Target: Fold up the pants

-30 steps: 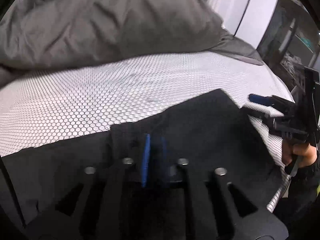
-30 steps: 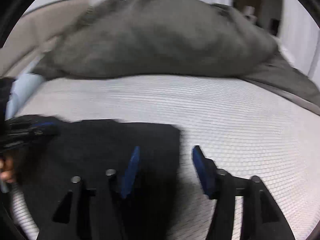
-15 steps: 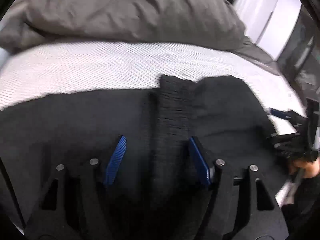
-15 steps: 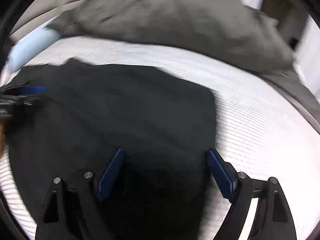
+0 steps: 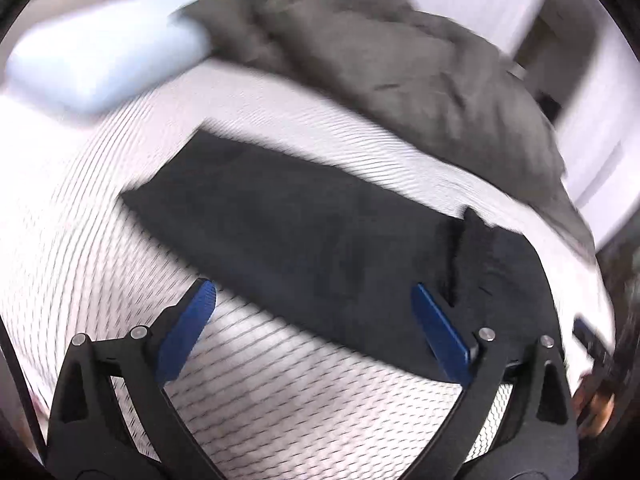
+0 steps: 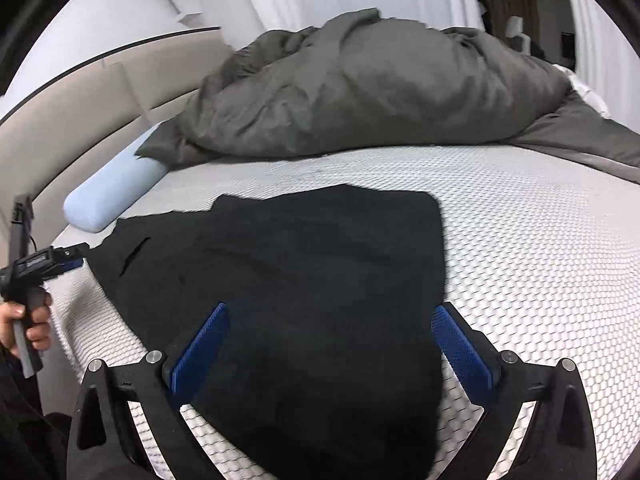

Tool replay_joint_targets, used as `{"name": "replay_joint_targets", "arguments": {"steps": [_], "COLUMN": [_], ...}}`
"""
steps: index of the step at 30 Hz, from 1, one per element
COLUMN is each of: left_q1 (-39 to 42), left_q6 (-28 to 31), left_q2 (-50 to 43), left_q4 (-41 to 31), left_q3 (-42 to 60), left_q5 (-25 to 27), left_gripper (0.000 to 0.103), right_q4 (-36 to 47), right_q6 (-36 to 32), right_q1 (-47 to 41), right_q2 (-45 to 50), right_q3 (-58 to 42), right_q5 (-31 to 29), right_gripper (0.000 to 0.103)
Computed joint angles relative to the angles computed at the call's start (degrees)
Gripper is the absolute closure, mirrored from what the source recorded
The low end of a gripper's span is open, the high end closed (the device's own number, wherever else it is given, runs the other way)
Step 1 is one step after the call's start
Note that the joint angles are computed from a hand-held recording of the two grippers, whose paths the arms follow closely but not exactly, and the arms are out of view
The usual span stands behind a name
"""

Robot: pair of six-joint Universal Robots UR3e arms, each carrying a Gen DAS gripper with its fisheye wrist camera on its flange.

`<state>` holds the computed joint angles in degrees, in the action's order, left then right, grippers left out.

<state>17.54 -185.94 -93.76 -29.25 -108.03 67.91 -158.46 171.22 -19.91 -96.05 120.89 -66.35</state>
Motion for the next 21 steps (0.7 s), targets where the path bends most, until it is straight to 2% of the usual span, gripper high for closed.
{"name": "replay_joint_targets", "arguments": {"steps": [1, 4, 5, 7, 9, 10, 11, 12, 13, 15, 17, 21], "left_q1": [2.6, 10.9, 12.1, 12.0, 11.8, 11.5, 11.1, 10.5, 9.9, 6.9, 4.2, -2.8], "left_q6": [-2.5, -8.5, -10.0, -12.4, -14.9, -17.3, -20.4, -21.3, -21.4, -22.2, -21.6, -18.5], "left_q2": [-0.7, -5.2, -7.4, -10.8, -14.3, -15.9, -17.3, -18.2, -18.2, -15.6, -12.3, -5.7], "left_q4": [-0.7, 0.0, 2.8, 6.5, 8.7, 7.3, 5.8, 6.0, 7.4, 13.3, 15.5, 13.0], "left_q3": [-1.0, -2.9, -2.5, 0.7, 3.9, 6.3, 8.4, 9.6, 9.7, 7.6, 6.8, 10.4], "left_q5": [-2.1, -13.3, -14.9, -13.5, -13.1, -11.8, -9.7, -8.7, -7.6, -2.2, 1.6, 4.8], "left_gripper": [0.006, 0.007, 0.009, 0.018, 0.033, 0.059, 0.08, 0.093, 0.098, 0.101, 0.102, 0.102], "right_q4": [2.1, 2.5, 1.9, 2.0, 2.0, 2.2, 1.8, 1.2, 1.1, 2.0, 2.2, 2.7], "right_q6": [-1.2, -2.5, -2.9, -3.3, -3.8, -4.1, -4.5, -4.4, -4.4, -4.4, -4.2, -3.8], "right_q1": [-0.7, -0.2, -0.2, -0.1, -0.9, -1.3, -1.7, -2.1, -2.6, -3.5, -4.0, -6.0], "right_q2": [-2.1, -5.1, -5.2, -6.3, -6.8, -6.6, -5.9, -5.6, -5.1, -4.5, -3.5, -4.1], "right_q3": [0.2, 2.8, 3.5, 4.7, 5.9, 6.0, 5.9, 6.0, 5.9, 5.6, 5.0, 5.4], "right_q5": [0.7, 1.4, 1.4, 1.4, 2.0, 2.4, 2.7, 2.9, 3.2, 3.8, 3.6, 4.9], "right_gripper": [0.001, 0.001, 0.001, 0.001, 0.001, 0.001, 0.001, 0.001, 0.001, 0.001, 0.001, 0.001]}}
